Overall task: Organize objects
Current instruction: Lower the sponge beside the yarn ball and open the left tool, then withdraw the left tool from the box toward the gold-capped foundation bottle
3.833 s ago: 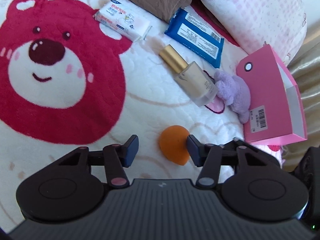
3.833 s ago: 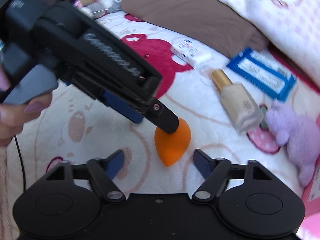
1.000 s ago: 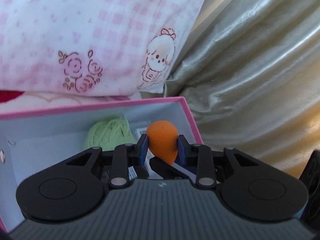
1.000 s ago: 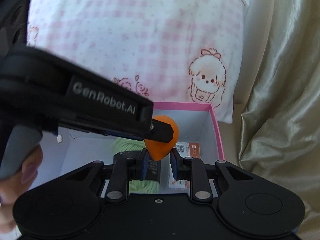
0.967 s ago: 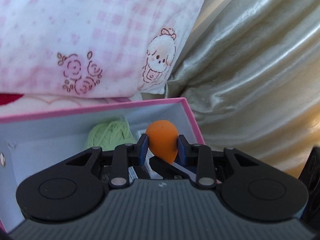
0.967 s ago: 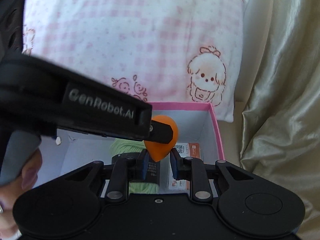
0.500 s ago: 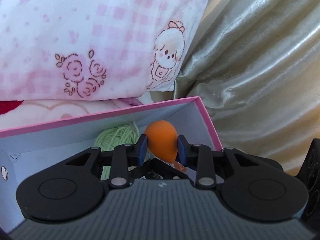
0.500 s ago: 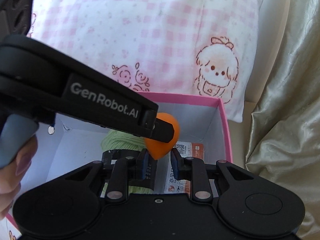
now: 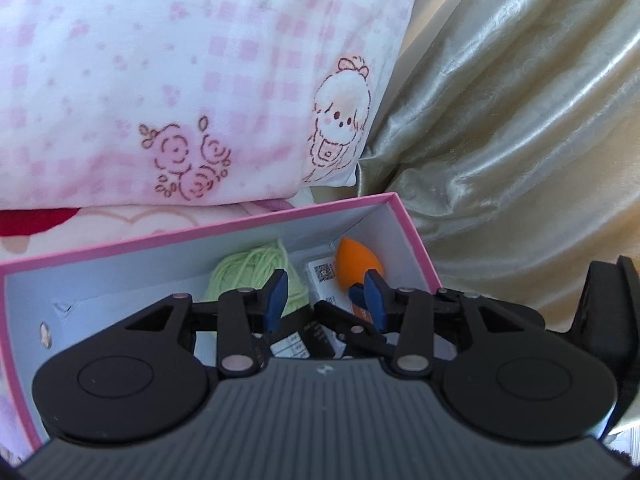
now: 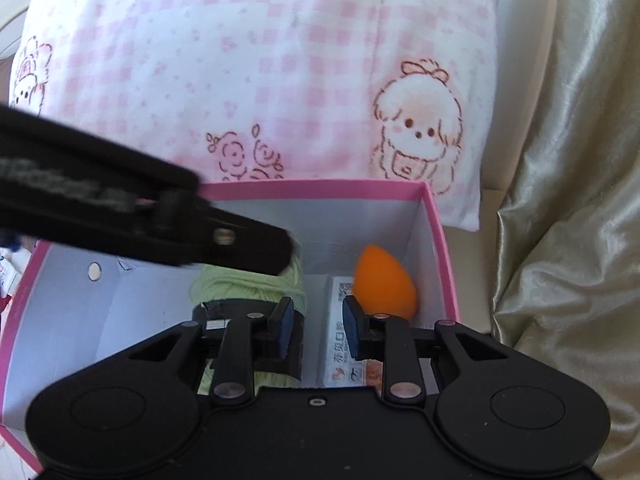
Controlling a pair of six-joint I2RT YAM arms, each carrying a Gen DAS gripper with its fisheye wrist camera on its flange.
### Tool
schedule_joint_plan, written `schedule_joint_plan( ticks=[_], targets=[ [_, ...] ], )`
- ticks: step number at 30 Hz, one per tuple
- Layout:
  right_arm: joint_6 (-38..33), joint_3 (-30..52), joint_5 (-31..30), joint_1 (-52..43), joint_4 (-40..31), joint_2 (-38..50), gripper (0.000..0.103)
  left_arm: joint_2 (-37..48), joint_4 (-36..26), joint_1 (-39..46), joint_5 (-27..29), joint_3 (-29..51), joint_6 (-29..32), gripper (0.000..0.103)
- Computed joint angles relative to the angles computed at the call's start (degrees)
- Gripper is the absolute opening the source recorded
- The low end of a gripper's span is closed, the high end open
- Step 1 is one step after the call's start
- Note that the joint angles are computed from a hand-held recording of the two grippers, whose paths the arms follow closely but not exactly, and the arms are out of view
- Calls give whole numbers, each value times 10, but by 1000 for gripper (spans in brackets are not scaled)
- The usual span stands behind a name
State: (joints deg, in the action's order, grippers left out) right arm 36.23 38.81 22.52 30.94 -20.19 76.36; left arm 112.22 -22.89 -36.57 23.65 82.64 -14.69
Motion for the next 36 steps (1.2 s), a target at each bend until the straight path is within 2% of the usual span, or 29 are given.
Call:
schedule_joint_plan(
  ticks=[4, 7, 12, 16, 19, 21, 23, 26, 29, 33, 36],
  targets=[
    [19, -10, 12, 22, -10, -20, 34, -21, -11, 4, -8, -13, 8, 41],
    [26, -7, 30, 38, -27, -17, 34, -38, -8, 5, -18, -30, 12, 48],
    [58, -10, 32, 48, -37, -34, 34, -69, -9, 7, -42, -59, 17, 51],
    [111, 6, 59, 98, -93, -69, 34, -97, -50, 12, -57, -64, 38, 54],
    [194, 58, 100, 172, -193, -65, 34, -137, -77, 21, -59, -84, 64, 54],
    [234, 85, 132, 229, -235, -67, 35, -170, -100, 32, -57, -98, 81, 55],
    [273, 119, 156, 282, -279, -65, 50, -206, -126, 45, -59, -114, 98, 58],
    [326, 184, 196, 358, -359, -37, 55, -266, -170, 68, -59, -137, 132, 60],
    [329, 230, 178, 395, -388, -20, 55, -329, -205, 97, -52, -165, 155, 61],
    [364, 294, 185, 437, -434, 26, 55, -406, -246, 136, -41, -200, 184, 63],
    [365, 332, 192, 468, -444, 54, 58, -451, -282, 180, -23, -217, 212, 64]
  ],
)
